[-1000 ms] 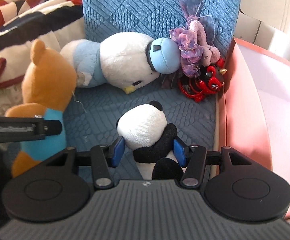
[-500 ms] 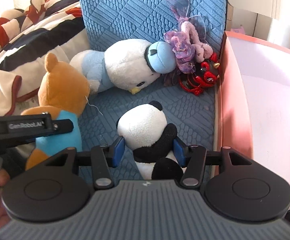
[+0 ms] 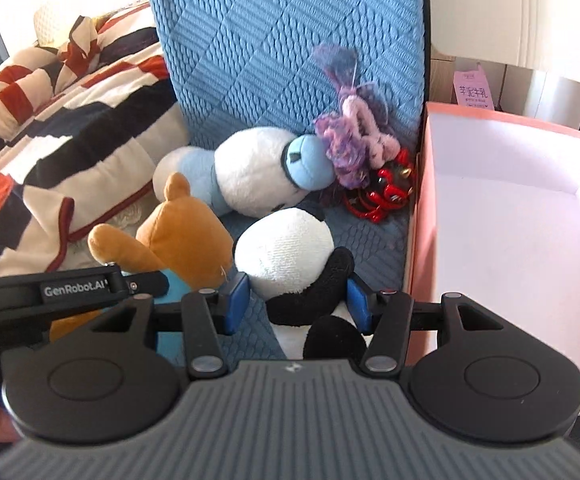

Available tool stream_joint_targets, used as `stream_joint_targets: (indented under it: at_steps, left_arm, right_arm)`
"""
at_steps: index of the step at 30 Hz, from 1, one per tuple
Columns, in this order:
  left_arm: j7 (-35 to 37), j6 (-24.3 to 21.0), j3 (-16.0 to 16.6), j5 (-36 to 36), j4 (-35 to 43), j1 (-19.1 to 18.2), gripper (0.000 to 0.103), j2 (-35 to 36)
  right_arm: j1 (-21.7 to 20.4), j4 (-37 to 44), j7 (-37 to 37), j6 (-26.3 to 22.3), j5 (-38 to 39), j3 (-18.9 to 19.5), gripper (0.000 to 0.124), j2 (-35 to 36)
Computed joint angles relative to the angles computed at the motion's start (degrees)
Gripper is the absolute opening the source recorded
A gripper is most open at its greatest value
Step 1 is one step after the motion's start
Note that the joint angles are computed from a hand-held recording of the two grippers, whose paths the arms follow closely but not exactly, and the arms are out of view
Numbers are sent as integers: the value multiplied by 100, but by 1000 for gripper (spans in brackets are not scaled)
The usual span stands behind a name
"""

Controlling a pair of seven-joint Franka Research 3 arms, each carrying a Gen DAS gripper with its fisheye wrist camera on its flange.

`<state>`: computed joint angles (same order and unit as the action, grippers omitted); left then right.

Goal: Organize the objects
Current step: 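Carry the bear in the left tool into the pink box while the right tool carries the panda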

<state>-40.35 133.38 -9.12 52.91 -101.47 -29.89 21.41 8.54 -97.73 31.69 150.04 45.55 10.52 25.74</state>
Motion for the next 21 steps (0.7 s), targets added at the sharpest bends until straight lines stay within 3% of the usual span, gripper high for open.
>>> stream_joint_targets:
  at_steps: [8,21]
  left_arm:
    - [496,-376,-12,-213,594,-51,53,38]
    - [1319,-836,163,-53,2151,-273,53,554]
  right_arm:
    - [-52,461,562,-514,-373,-191,55,18]
    - [-395,1478,750,-1018,-208,-223,55,204]
